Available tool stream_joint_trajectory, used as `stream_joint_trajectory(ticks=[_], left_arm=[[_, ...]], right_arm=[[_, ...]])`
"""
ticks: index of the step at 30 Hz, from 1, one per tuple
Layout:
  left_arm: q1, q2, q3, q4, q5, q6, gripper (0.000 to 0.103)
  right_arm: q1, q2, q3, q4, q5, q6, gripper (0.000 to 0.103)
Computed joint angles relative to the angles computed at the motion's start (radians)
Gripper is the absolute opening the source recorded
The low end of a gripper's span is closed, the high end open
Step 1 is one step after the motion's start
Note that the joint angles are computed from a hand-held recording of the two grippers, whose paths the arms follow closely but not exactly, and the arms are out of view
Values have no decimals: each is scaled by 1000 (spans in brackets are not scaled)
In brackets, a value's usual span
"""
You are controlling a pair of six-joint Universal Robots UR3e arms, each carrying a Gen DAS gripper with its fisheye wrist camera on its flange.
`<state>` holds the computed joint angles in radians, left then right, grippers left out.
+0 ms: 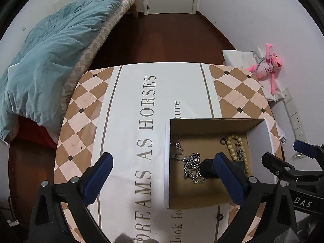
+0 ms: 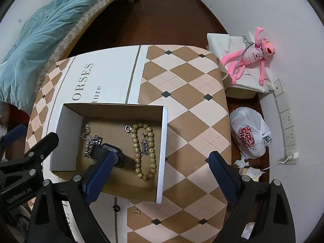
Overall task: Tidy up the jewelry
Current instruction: 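Carry the earring and ring into the box and open both tools, then withdraw both tools and grasp the last earring with right tool while left tool grasps the last black ring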
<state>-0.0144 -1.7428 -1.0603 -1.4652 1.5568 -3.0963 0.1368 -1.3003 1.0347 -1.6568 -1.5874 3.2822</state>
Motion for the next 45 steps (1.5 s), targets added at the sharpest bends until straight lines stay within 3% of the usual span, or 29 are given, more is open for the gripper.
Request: stream_joint_trajectory(ticks=[7,11,21,25,32,36,45], left_arm=[[12,75,-11,-14,-14,-1,102],[24,168,-107,24,-19,9,102],[24,416,-549,157,42,-3,102],[36,459,-703,206,59,-8,102],[48,497,-798,247,86,1,102],[38,495,-796,252,94,-7,102],[-97,442,-752,268,36,-81,102]], right_arm=[[20,-113,48,-10,-4,18,96],[40,-206,153,-41,-13,32,96],[70,-459,726,-345,31,127,95],[84,-463,881,-490,49,160,71],[173,-418,959,-658,-19,189,51],[243,-367,920,-666,-113,196,12],[60,-582,1044,-607,-2,172,11]])
